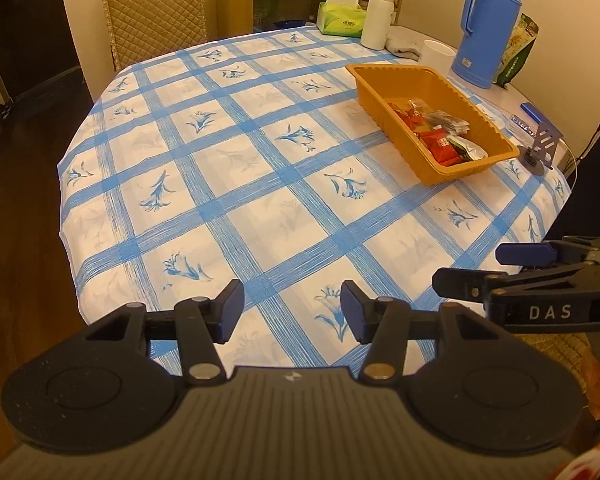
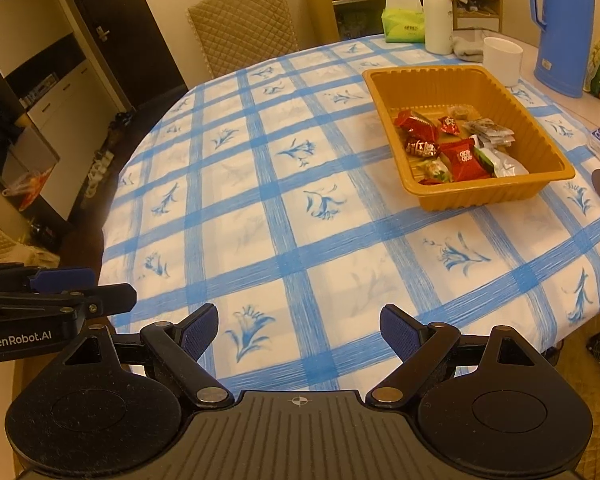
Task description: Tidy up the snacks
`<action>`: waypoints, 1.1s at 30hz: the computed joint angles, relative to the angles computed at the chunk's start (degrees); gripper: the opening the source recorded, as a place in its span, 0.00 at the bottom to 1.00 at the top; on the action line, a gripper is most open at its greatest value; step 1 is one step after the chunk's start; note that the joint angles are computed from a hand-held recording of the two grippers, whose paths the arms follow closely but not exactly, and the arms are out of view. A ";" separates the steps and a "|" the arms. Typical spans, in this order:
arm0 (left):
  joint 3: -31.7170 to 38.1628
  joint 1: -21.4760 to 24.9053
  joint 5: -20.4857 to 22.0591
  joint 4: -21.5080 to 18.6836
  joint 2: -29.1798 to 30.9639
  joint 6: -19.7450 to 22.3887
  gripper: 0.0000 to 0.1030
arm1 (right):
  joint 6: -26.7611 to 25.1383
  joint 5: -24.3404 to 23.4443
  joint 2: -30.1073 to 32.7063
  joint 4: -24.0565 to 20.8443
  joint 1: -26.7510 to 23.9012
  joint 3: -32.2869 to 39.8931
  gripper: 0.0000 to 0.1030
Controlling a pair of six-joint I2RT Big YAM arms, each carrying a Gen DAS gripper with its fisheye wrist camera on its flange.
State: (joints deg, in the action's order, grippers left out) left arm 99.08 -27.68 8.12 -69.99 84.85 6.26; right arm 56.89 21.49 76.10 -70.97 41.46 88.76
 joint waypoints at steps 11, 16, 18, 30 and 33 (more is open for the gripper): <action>-0.04 0.43 0.76 -0.15 -0.13 0.47 0.49 | 0.41 0.54 0.47 -0.41 0.41 0.67 0.85; -0.16 0.53 0.97 -0.33 -0.07 0.55 0.49 | 0.62 0.34 0.61 -0.71 0.44 0.93 0.85; -0.23 0.53 0.99 -0.27 -0.12 0.52 0.49 | 0.63 0.34 0.65 -0.71 0.37 0.96 0.85; -0.43 0.27 1.18 -0.10 -0.18 0.69 0.49 | 0.86 0.50 0.26 -0.79 0.34 0.54 0.85; -0.40 0.18 1.20 -0.04 -0.14 0.73 0.49 | 0.83 0.51 0.23 -0.75 0.33 0.50 0.85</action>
State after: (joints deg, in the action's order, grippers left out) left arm 98.67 -27.50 9.32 -70.03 84.71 6.99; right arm 57.72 22.00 76.33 -71.72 41.79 89.27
